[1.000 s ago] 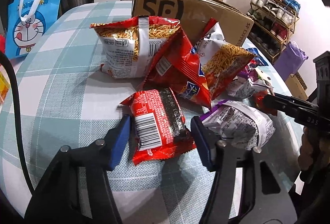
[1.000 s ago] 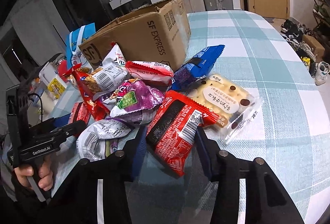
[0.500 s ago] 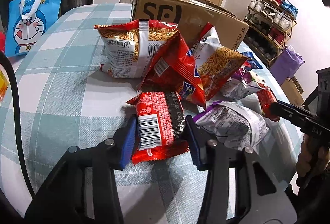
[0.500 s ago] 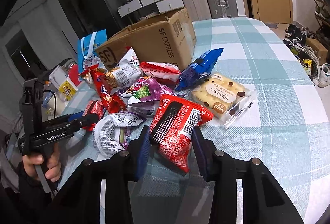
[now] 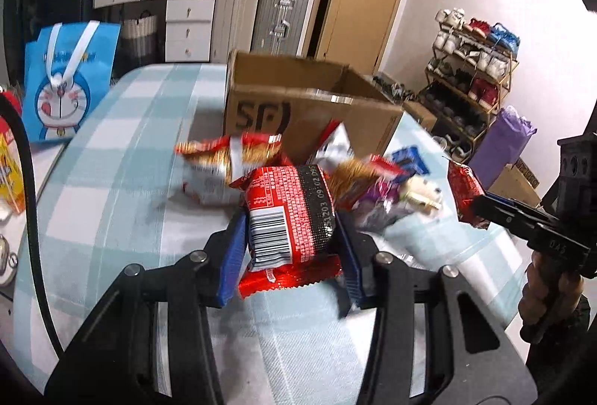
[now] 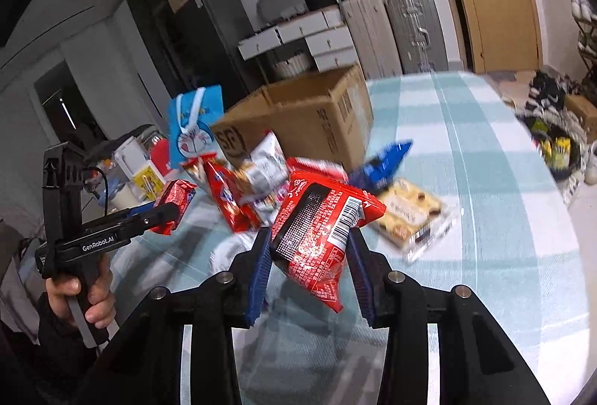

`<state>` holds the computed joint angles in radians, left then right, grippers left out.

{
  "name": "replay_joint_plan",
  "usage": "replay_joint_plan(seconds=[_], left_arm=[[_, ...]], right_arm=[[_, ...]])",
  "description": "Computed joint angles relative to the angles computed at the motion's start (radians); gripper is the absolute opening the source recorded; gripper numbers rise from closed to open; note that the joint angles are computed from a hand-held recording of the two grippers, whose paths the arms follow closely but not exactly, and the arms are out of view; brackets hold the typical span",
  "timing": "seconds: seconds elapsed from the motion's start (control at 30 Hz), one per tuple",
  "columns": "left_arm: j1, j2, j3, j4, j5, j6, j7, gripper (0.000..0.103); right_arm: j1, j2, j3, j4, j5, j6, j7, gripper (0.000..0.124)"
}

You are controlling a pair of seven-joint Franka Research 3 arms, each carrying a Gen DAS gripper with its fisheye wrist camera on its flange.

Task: Organize snacks
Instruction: 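Lift the red snack bag with the left gripper into the cardboard box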

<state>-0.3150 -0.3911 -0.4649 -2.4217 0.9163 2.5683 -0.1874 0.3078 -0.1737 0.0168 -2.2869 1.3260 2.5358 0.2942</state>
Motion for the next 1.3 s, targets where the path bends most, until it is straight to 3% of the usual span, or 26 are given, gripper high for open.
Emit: replay_joint_plan(seconds=[0.53, 1.3], left_arm=[[0.061, 0.04, 0.04, 0.145, 0.034, 0.005, 0.11, 0.043], [0.074, 0.294, 0.15, 0.386, 0.079, 0.024, 0.197, 0.043]], right_arm=[[0.017, 0.069, 0.023, 0.183, 0.006, 0.018, 0.001, 0.04], [-0.008, 0.315, 0.108, 0.473, -0.137, 0.065, 0.159, 0.04]])
